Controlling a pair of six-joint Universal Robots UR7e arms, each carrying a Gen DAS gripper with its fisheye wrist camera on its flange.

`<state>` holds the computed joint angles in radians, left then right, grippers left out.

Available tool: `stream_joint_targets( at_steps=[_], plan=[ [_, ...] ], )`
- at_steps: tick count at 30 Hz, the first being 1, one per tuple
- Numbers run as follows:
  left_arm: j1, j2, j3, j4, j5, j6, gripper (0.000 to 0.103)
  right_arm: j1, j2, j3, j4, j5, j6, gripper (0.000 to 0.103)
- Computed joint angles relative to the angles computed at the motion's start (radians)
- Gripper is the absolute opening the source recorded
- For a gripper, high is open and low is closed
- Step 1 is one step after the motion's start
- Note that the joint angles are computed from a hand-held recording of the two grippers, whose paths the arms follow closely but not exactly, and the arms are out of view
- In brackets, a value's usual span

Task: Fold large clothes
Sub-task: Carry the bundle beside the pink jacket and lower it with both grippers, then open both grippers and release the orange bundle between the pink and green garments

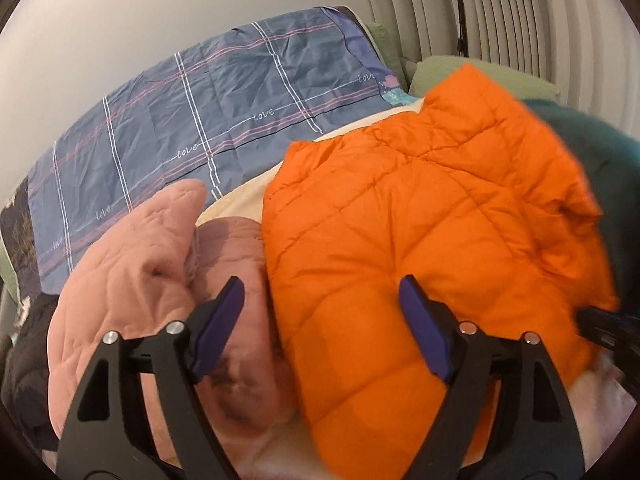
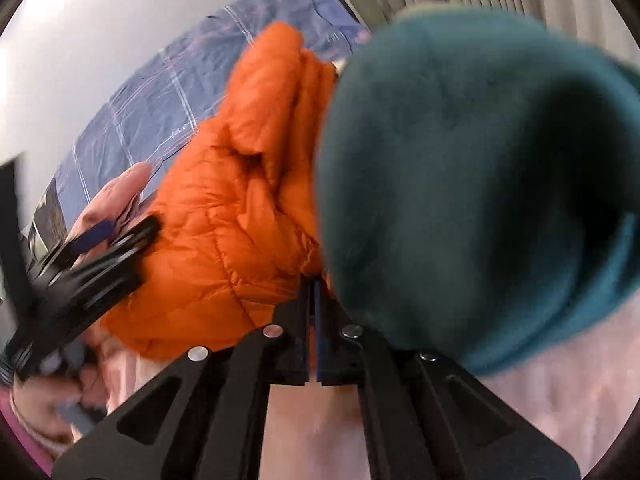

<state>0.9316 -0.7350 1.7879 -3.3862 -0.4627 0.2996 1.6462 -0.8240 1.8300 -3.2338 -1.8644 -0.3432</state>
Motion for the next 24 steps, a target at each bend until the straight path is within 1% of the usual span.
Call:
stream_joint_targets(
  at_steps=[3, 4, 6, 8, 9, 10, 11, 12, 13, 14, 15, 16, 18, 20, 21, 22, 23, 24],
  plan=[
    [0.003, -0.062, 0.065, 0.028, -0.055, -0.087, 0.084, 0.056, 0.082, -0.062, -0.061, -0.143, -0.055, 0.000],
    [0.001, -0.072, 0.084, 0.009, -0.069, -0.089, 0.084, 0.064, 0.112, -0.095, -0.052, -0.174, -0.053, 0.000],
    [-0.010, -0.071, 0.112, -0.067, -0.070, -0.036, 0.084, 0.069, 0.159, -0.146, -0.027, -0.214, -0.020, 0.000],
    [-0.024, -0.048, 0.118, -0.120, -0.035, 0.036, 0.085, 0.081, 0.195, -0.192, 0.006, -0.254, -0.017, 0.000],
    [-0.030, -0.039, 0.120, -0.140, -0.020, 0.070, 0.085, 0.092, 0.205, -0.197, -0.013, -0.280, -0.028, 0.000],
    [-0.035, -0.033, 0.125, -0.161, -0.012, 0.103, 0.085, 0.099, 0.203, -0.184, -0.037, -0.285, -0.042, 0.002],
    [-0.041, -0.030, 0.135, -0.192, -0.006, 0.143, 0.085, 0.105, 0.194, -0.160, -0.068, -0.287, -0.061, 0.002],
    [-0.045, -0.035, 0.145, -0.204, -0.007, 0.159, 0.085, 0.108, 0.169, -0.111, -0.110, -0.269, -0.093, 0.004],
    [-0.048, -0.048, 0.164, -0.210, -0.016, 0.162, 0.085, 0.108, 0.143, -0.063, -0.146, -0.245, -0.119, 0.010],
    [-0.049, -0.060, 0.176, -0.210, -0.023, 0.155, 0.085, 0.105, 0.111, -0.009, -0.179, -0.211, -0.139, 0.017],
    [-0.050, -0.073, 0.189, -0.210, -0.027, 0.142, 0.085, 0.095, 0.055, 0.071, -0.207, -0.161, -0.143, 0.028],
    [-0.052, -0.089, 0.207, -0.205, -0.031, 0.110, 0.085, 0.092, 0.021, 0.120, -0.225, -0.143, -0.135, 0.043],
    [-0.062, -0.127, 0.251, -0.180, -0.049, 0.031, 0.085, 0.084, -0.054, 0.227, -0.279, -0.095, -0.142, 0.044],
    [-0.083, -0.168, 0.308, -0.157, -0.070, -0.054, 0.085, 0.089, -0.109, 0.308, -0.339, -0.086, -0.175, 0.044],
    [-0.097, -0.186, 0.339, -0.155, -0.080, -0.090, 0.085, 0.099, -0.134, 0.359, -0.394, -0.093, -0.190, 0.045],
    [-0.112, -0.203, 0.371, -0.155, -0.088, -0.122, 0.088, 0.109, -0.157, 0.397, -0.425, -0.093, -0.196, 0.047],
    [-0.136, -0.224, 0.411, -0.152, -0.093, -0.166, 0.089, 0.113, -0.182, 0.439, -0.459, -0.085, -0.204, 0.054],
    [-0.160, -0.243, 0.448, -0.153, -0.093, -0.206, 0.091, 0.126, -0.204, 0.479, -0.504, -0.083, -0.212, 0.058]
  ],
)
